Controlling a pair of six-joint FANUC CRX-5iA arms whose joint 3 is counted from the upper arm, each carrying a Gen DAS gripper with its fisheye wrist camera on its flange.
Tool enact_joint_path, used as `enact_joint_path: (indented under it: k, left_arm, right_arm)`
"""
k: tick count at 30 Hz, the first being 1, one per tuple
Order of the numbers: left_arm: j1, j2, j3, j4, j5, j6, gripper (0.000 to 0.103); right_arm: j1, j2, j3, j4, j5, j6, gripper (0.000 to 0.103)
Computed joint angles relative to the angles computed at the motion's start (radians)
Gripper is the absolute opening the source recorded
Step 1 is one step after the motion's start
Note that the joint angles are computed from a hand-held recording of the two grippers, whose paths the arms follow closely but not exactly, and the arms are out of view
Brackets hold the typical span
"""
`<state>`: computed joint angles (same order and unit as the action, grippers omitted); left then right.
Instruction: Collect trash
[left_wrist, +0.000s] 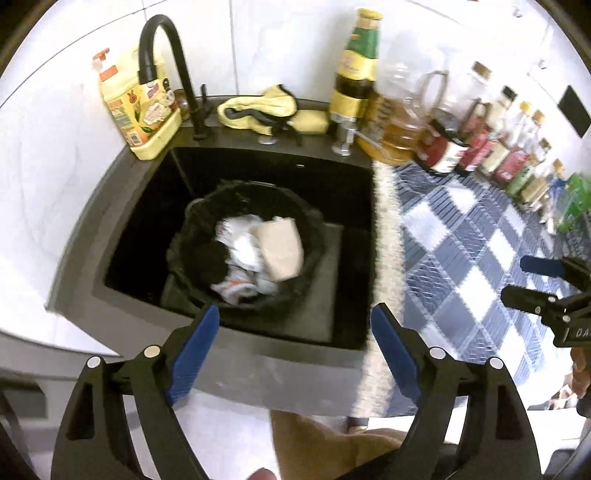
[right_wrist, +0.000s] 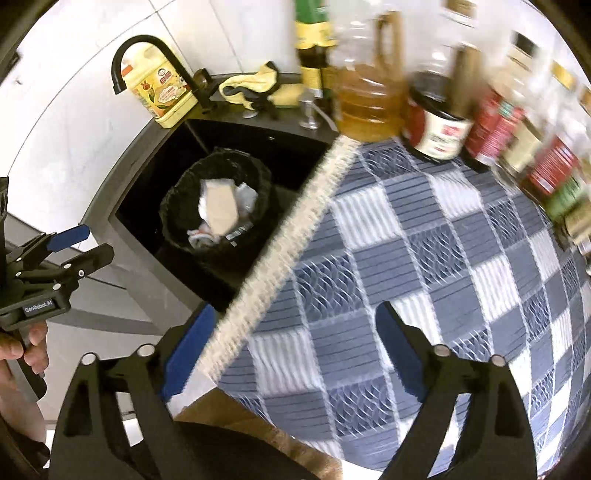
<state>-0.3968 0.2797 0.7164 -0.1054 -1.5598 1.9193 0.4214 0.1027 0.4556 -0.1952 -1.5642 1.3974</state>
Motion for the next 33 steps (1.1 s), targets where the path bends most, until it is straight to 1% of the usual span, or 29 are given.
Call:
enact_joint_path:
  k: [1, 5, 7, 9, 12, 17, 22, 28, 29, 32, 33]
  left_arm:
    - [-0.03, -0.002, 0.002, -0.016, -0.002, 0.037, 0.082]
    - [-0.127, 0.013, 0.04, -0.069, -0.038, 0.112, 0.082]
    - [-0.184, 0.03, 0.076, -0.097, -0.069, 0.141, 0.086]
    - [-0.221, 0.04, 0.101, -0.11, -0.08, 0.163, 0.095]
    - [-0.278, 0.065, 0.15, -0.12, -0.104, 0.187, 0.096]
    - [-0.369, 0.105, 0.236, -0.175, -0.146, 0.225, 0.096]
    - [-0.427, 0.13, 0.294, -0.21, -0.172, 0.248, 0.096]
    - [-0.456, 0.149, 0.331, -0.214, -0.188, 0.277, 0.096]
    - [-0.46, 0.152, 0.334, -0.207, -0.184, 0.27, 0.096]
    - [-0.481, 0.179, 0.383, -0.242, -0.216, 0.257, 0.096]
    - [-0.482, 0.183, 0.387, -0.238, -0.217, 0.258, 0.096]
  right_arm:
    - [-0.015, -0.023, -0.019, -0.004, 0.001, 0.011, 0.094]
    - [-0.09, -0.115, -0.098, -0.02, -0.008, 0.058, 0.094]
    - [-0.116, -0.159, -0.133, -0.018, -0.011, 0.083, 0.097]
    - [-0.149, -0.206, -0.168, -0.025, -0.015, 0.107, 0.097]
    - [-0.187, -0.258, -0.206, -0.032, -0.023, 0.129, 0.098]
    - [-0.246, -0.338, -0.266, -0.045, -0.04, 0.164, 0.098]
    - [-0.297, -0.388, -0.298, -0.06, -0.056, 0.188, 0.098]
    - [-0.34, -0.419, -0.309, -0.076, -0.068, 0.207, 0.098]
    - [-0.349, -0.419, -0.308, -0.08, -0.071, 0.214, 0.098]
    - [-0.369, -0.424, -0.309, -0.086, -0.077, 0.226, 0.098]
    - [-0.375, -0.426, -0.312, -0.085, -0.078, 0.23, 0.098]
